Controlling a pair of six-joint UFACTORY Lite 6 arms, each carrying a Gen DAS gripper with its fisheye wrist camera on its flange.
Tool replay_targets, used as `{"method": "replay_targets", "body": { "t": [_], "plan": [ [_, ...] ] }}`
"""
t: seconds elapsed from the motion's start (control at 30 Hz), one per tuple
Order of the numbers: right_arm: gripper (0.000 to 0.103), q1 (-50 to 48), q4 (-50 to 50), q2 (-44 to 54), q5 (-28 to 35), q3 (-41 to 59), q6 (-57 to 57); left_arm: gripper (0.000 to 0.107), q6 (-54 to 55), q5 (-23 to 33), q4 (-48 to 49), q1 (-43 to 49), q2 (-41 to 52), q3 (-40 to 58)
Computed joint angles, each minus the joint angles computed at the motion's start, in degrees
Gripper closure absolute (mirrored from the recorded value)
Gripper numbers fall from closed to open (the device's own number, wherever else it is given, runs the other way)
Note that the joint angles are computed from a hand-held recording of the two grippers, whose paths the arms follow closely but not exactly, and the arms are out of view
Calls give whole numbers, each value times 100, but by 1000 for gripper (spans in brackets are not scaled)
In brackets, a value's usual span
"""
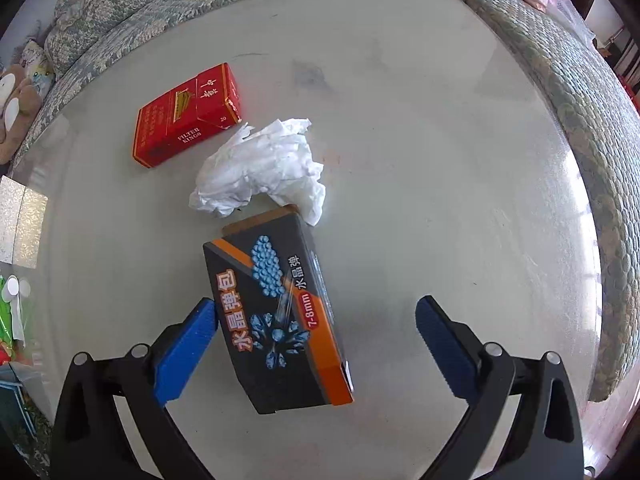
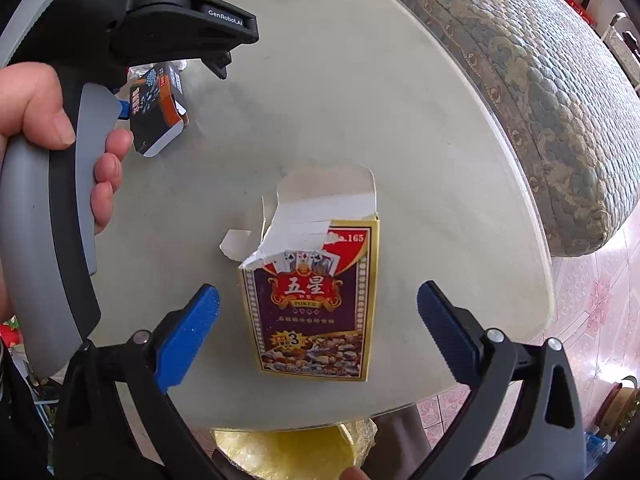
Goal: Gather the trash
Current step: 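Reach both tools forward over the table toward the black box and poker box, then close the left tool on the black water-bead box while the right tool grasps the poker box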
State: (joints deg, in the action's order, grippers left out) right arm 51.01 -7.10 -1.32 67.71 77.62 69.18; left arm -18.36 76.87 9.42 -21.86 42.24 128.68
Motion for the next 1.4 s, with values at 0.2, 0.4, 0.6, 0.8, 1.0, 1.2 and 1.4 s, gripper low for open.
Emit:
{"method": "replay_targets", "body": {
  "t": [0.2,0.4,0.6,0.8,1.0,1.2,1.4],
  "plan": [
    [13,-68,76,195,-115,-39,-41,10,-216,-258,-76,18,-36,-210],
    [20,60,-170,498,41,232,13,13,-104,-253,-174,35,322,303],
    [43,307,-492,722,375,538,224,42,45,-329,-362,-13,366,556],
    [43,329,-412,596,239,381,303,52,26,-418,-415,-72,282,486],
    [43,28,-387,328,25,45,7,55,51,-498,-464,48,-68,-6],
    [43,124,-488,411,240,363,-5,55,116,-516,-565,270,-632,-690],
    [43,414,-635,676,706,1054,-50,55,326,-341,-568,704,-1147,-1012]
  ]
}}
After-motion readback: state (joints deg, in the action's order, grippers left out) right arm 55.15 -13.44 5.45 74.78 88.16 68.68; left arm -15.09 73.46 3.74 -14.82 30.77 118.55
